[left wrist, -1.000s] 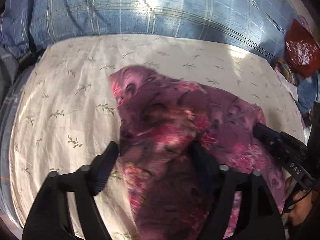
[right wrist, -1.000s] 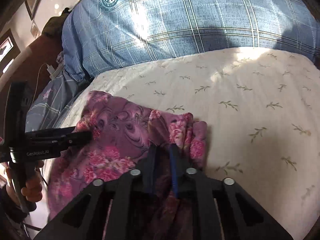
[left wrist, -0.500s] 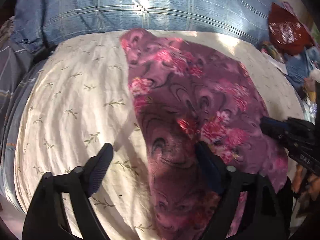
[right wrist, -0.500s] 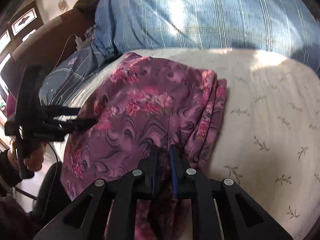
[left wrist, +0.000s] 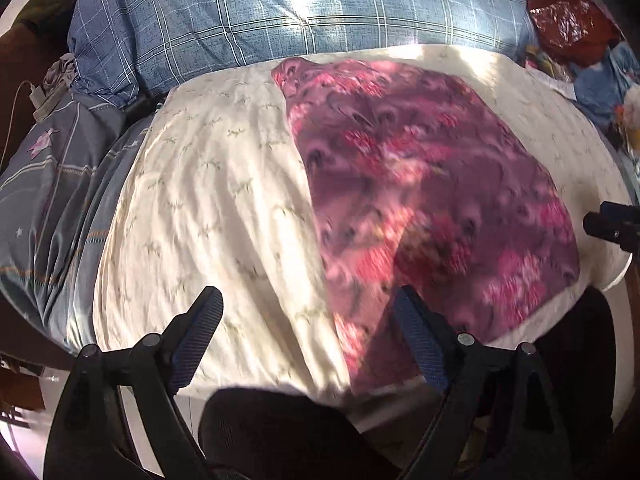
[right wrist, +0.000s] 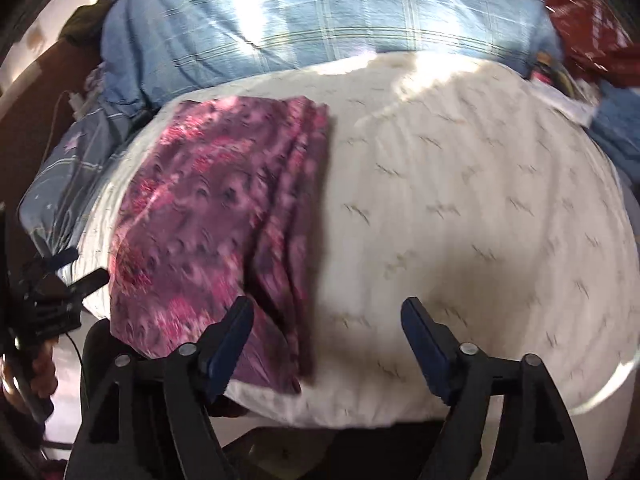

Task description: Fold small clothes

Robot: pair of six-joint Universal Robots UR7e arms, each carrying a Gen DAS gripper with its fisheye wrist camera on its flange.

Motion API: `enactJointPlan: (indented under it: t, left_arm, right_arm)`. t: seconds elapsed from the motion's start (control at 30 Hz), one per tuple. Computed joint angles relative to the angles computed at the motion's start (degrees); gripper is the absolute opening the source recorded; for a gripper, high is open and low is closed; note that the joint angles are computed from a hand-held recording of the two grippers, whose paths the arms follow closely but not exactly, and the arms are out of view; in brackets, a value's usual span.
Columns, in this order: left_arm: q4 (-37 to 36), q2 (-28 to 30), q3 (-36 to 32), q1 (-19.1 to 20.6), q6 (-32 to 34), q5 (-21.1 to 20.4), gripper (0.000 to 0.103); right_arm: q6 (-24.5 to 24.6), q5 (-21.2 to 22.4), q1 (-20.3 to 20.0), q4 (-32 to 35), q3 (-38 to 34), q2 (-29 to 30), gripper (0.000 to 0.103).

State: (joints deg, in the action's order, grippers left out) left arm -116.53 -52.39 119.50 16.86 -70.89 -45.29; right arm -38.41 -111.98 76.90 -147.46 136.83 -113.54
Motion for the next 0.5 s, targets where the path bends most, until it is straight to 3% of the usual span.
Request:
enactJointPlan:
  t: [0.07,0.23,0.33,0.5]
  left_arm:
    - [2.34,0.5,0.06,-2.1,-2.11,1.24,0.089]
    - [3.08,0.62,0.64,-5.43,-2.93,1.7,0.089]
    - [3.01,0.67,0.84,-6.22,-3.57,1.04,0.089]
    - [2.27,1.29,0.87,-7.03,-3.58,-0.02,0.089]
  right_arm:
    - [1.09,-5.28,1.14,-1.51,1.15,-0.22,0.093]
    - [-6.59,-6.43,1.28,-7.21,6.02,-4.82,0.093]
    - [-10.06,-4.96,0.93,-9.75,8.0,-7.5,0.094]
    - [-12.05,-1.25,-0.11,-7.51,8.96,-11.67,0.1]
